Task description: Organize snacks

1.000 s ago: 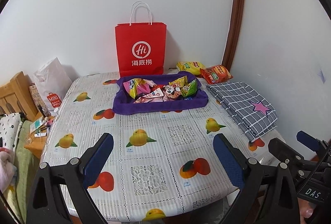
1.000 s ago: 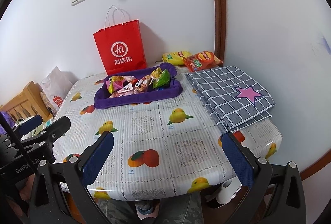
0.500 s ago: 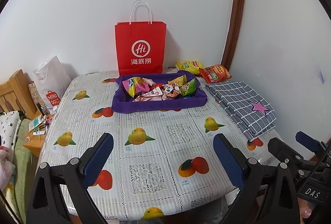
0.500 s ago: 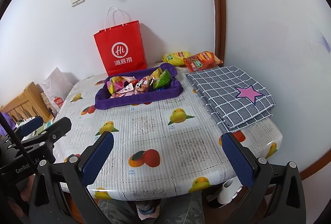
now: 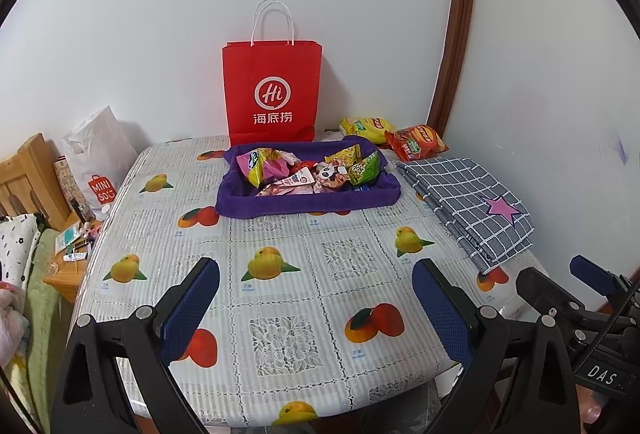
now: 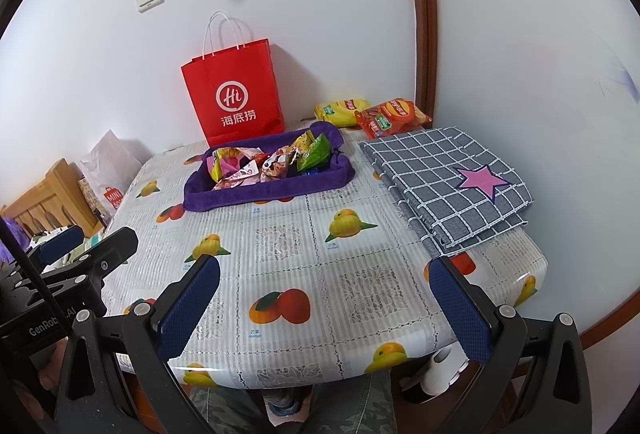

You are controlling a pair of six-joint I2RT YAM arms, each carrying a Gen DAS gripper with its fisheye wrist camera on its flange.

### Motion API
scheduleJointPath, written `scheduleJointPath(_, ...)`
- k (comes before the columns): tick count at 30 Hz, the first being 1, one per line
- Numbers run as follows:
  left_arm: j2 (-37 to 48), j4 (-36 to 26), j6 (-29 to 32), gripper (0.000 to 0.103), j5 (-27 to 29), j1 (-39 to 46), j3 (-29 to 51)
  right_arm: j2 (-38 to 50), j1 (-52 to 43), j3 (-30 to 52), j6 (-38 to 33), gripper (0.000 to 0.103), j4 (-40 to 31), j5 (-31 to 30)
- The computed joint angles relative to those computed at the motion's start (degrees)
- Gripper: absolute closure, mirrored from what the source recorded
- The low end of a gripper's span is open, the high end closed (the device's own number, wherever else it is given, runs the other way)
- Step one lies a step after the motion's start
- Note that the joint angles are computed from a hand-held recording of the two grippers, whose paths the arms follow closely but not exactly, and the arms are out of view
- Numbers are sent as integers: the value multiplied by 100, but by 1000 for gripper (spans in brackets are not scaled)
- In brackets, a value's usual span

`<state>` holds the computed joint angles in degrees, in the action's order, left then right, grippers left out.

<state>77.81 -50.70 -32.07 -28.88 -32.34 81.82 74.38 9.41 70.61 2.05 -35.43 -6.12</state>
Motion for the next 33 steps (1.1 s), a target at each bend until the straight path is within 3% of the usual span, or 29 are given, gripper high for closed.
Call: scheduleJointPath(33, -42, 26, 0, 5, 49, 45, -43, -155, 156, 14, 53, 0, -27, 40)
